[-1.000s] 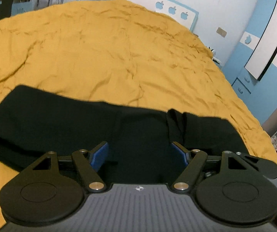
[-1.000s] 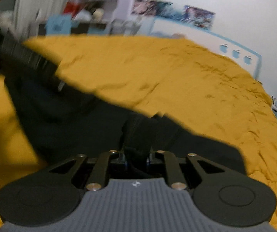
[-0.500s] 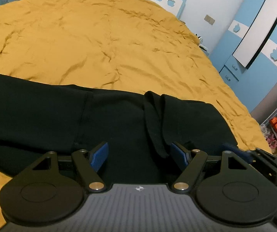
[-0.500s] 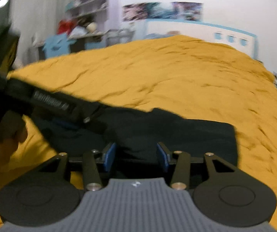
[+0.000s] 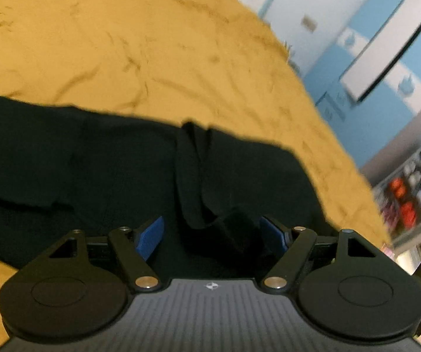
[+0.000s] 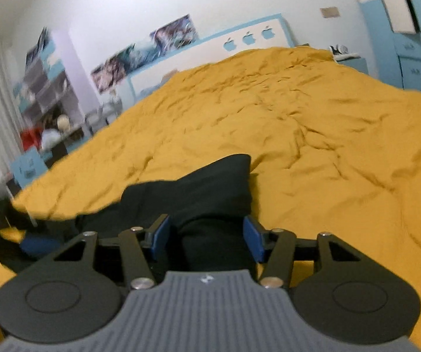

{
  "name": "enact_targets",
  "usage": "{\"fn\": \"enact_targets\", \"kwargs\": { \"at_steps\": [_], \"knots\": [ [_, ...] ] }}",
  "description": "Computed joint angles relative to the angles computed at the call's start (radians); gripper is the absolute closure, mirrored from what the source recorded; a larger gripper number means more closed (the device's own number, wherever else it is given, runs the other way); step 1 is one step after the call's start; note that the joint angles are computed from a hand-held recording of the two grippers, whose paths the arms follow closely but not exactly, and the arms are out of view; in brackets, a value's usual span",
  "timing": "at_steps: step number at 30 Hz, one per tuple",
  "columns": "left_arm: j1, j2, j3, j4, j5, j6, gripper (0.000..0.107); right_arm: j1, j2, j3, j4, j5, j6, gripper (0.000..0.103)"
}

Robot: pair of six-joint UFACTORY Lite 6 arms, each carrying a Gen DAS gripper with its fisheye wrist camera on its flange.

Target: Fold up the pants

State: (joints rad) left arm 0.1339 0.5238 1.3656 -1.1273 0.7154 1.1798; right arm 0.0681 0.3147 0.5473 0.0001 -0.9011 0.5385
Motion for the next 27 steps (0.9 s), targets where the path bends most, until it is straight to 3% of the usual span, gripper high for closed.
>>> {"fn": "enact_targets", "kwargs": {
  "at_steps": [6,7,8,9,11,13,16,18,22,24,27],
  "knots": [
    [-0.041,0.049,0.025,-0.055,-0.040,-0.105,0.022,-0.089,0.067,-0.019,-0.126,-0.143,0.137,0.051],
    [-0.042,0.075,0.047,-0.051,-0.029,-0.144,0.033,-0.101,0.077,-0.018,-0.140,-0.155,0.147,0.051],
    [-0.038,0.106,0.077,-0.053,0.001,-0.173,0.058,-0.106,0.087,-0.018,-0.146,-0.166,0.156,0.051],
    [-0.036,0.122,0.088,-0.063,0.015,-0.178,0.070,-0.110,0.096,-0.016,-0.151,-0.177,0.161,0.051],
    [-0.038,0.107,0.067,-0.085,-0.012,-0.171,0.085,-0.113,0.103,-0.023,-0.153,-0.201,0.164,0.051],
    [-0.011,0.055,-0.003,-0.201,0.006,-0.053,0.091,-0.117,0.111,-0.030,-0.156,-0.227,0.168,0.051],
    [0.059,-0.045,-0.139,-0.419,0.095,0.199,0.092,-0.123,0.119,-0.034,-0.159,-0.255,0.181,0.051],
    [0.080,-0.098,-0.191,-0.466,0.074,0.274,0.092,-0.126,0.120,-0.040,-0.161,-0.267,0.184,0.051],
    [0.095,-0.010,-0.118,-0.378,-0.033,0.212,0.092,-0.121,0.118,-0.043,-0.156,-0.272,0.178,0.051],
    [0.108,0.093,-0.020,-0.248,-0.025,0.097,0.089,-0.116,0.107,-0.046,-0.148,-0.264,0.166,0.051],
    [0.130,0.151,0.025,-0.218,0.001,0.082,0.079,-0.071,0.029,-0.062,-0.090,-0.209,0.101,0.051]
  ]
}}
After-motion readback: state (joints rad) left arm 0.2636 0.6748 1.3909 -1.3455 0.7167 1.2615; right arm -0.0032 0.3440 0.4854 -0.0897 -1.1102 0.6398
